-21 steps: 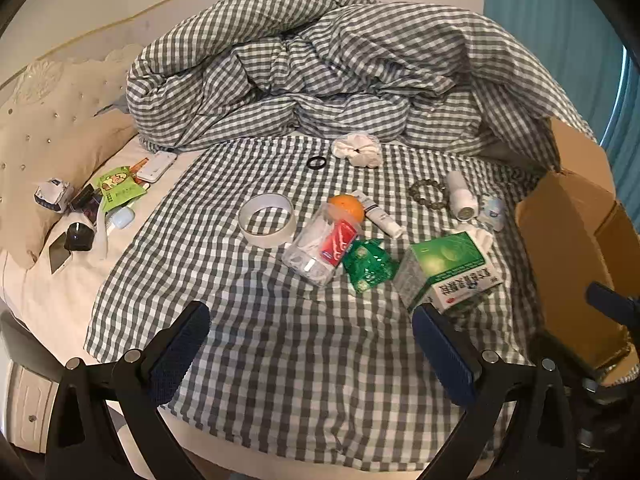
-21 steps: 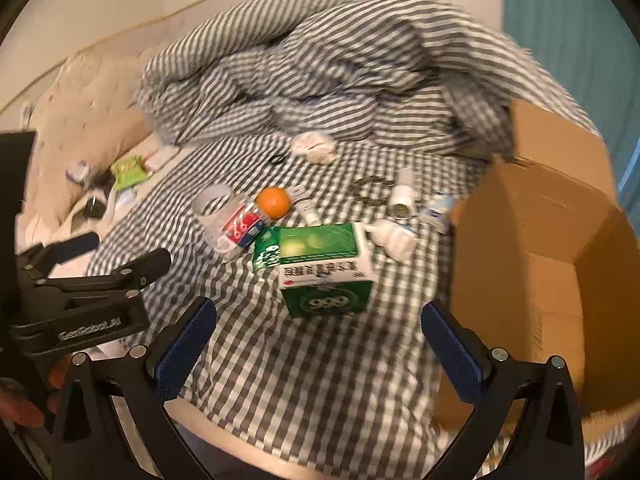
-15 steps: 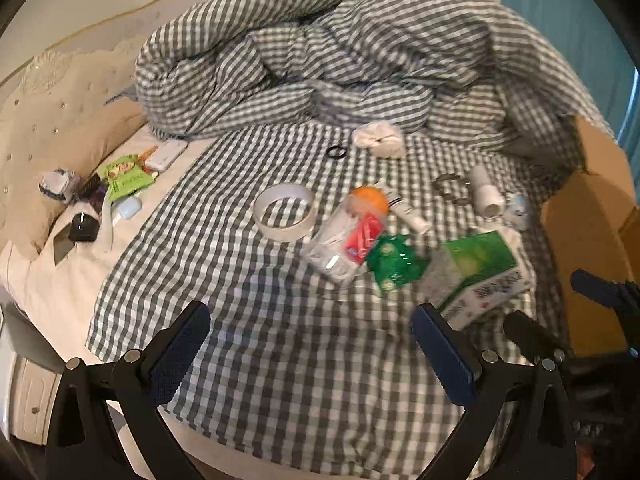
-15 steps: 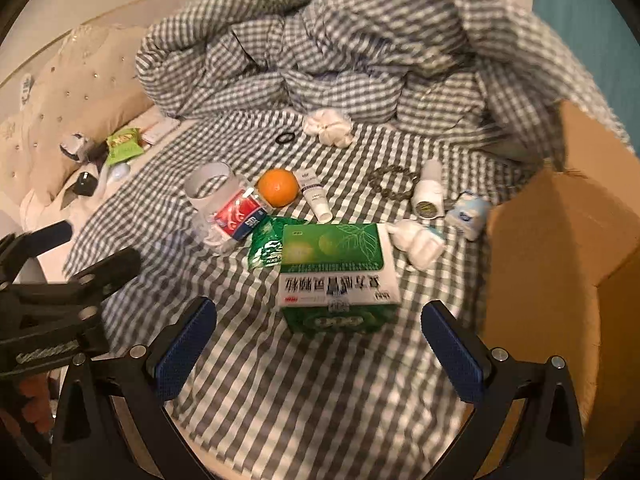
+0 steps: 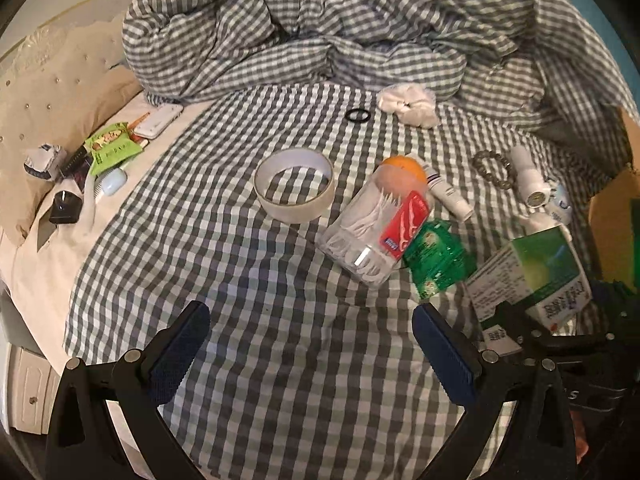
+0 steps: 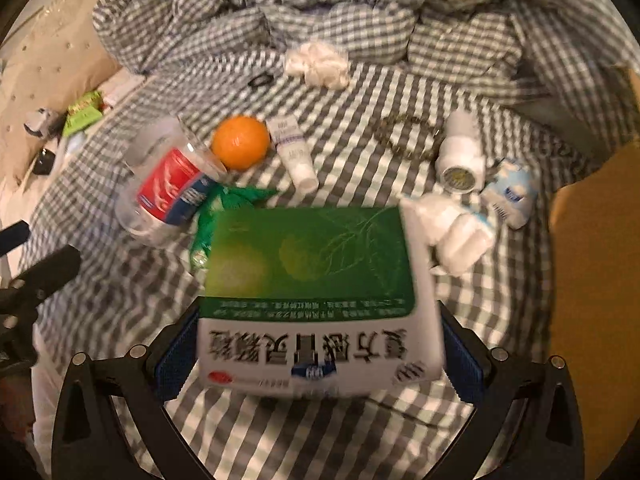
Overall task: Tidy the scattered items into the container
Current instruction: 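Grasp the green medicine box with the right gripper and lift it, then grasp the clear plastic cup with the left gripper while the right gripper holds the box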
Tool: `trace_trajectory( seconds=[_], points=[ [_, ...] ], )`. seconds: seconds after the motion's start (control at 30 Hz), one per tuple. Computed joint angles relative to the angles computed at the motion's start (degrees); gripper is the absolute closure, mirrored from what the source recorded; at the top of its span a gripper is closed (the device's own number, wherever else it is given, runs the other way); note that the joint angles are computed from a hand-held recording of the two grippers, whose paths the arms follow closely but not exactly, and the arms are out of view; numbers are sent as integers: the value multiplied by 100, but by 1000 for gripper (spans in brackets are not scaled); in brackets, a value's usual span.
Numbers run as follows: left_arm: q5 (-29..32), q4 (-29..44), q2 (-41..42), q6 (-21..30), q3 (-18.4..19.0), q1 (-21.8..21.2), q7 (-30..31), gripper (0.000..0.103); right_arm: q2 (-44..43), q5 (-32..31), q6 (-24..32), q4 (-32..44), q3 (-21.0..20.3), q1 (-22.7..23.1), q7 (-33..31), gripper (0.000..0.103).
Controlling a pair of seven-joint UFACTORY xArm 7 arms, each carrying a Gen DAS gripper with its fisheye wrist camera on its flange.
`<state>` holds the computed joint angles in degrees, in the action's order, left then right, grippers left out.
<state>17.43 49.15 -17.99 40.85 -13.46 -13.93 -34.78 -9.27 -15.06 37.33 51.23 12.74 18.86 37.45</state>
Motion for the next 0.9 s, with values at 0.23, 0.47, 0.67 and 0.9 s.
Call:
trace_trajectory(
  seconds=[0.23, 0.47, 0.67, 0.9],
  points=[
    [129, 84, 269, -24, 10, 23, -96, 0, 117, -330, -128, -72, 26, -15, 244, 10],
    [214, 183, 476, -182, 67, -39, -53, 0, -321, -850, -117, -171, 171, -125, 844, 12],
    [281, 347, 802, -710, 103, -96, 69, 0, -1221, -1150, 57, -202, 348, -339, 1108, 12],
    [294, 867, 1740, -1164, 260, -289, 320, 0, -1809, -1014, 257, -184, 534, -577, 917, 11]
  ],
)
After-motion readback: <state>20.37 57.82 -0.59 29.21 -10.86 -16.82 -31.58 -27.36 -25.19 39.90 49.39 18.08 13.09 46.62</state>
